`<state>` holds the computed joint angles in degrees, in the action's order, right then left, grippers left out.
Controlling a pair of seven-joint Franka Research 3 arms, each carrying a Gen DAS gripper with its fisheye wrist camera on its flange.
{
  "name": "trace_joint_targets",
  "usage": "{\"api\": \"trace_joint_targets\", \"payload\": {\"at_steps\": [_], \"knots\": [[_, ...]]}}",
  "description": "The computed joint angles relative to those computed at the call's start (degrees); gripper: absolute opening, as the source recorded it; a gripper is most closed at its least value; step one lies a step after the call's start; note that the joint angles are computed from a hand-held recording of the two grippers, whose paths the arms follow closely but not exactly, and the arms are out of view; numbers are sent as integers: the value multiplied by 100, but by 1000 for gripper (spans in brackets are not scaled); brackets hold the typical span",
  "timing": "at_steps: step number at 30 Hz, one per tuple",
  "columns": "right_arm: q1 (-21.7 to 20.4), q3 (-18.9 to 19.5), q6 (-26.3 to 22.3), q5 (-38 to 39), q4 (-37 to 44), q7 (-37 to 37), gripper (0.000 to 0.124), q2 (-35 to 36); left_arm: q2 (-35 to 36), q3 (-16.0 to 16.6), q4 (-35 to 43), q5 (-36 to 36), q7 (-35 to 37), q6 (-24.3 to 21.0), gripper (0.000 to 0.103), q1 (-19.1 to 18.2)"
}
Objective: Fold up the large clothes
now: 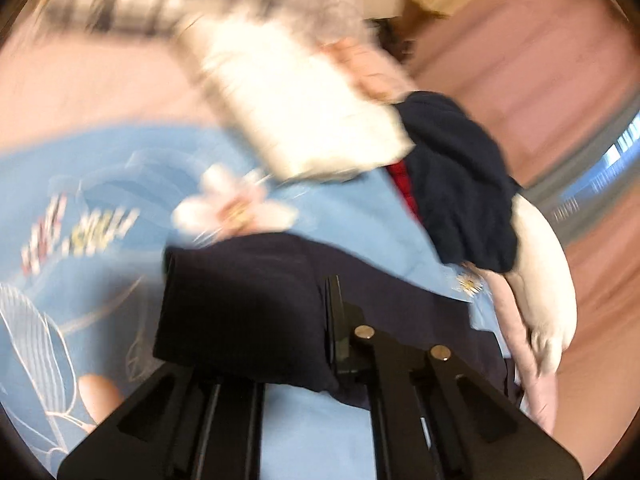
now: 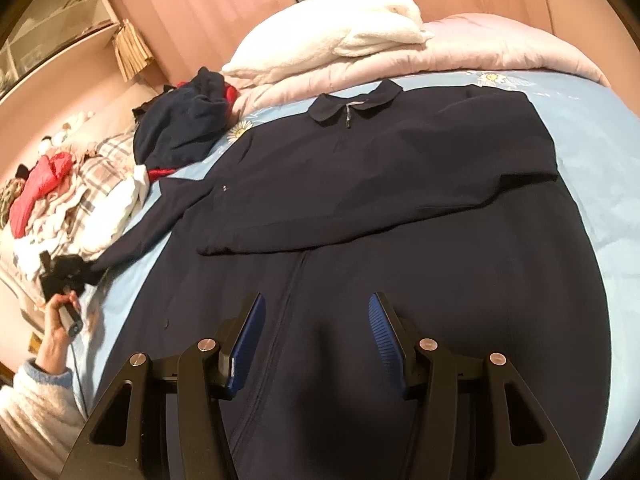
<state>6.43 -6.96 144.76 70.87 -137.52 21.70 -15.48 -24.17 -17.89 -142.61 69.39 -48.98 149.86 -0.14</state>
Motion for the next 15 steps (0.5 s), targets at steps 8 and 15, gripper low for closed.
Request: {"api": "trace_joint_targets", "payload": {"at_steps": [8,15], "knots": [[-47,-154,-288,360,-180,-331,54,-204,914,-418,1992,74,2413,-1069,7,-599],[-260,-315,-759,607,-249,-398,54,-234,3038,-535,4465,210,4071,-1470,8,-1506]]}}
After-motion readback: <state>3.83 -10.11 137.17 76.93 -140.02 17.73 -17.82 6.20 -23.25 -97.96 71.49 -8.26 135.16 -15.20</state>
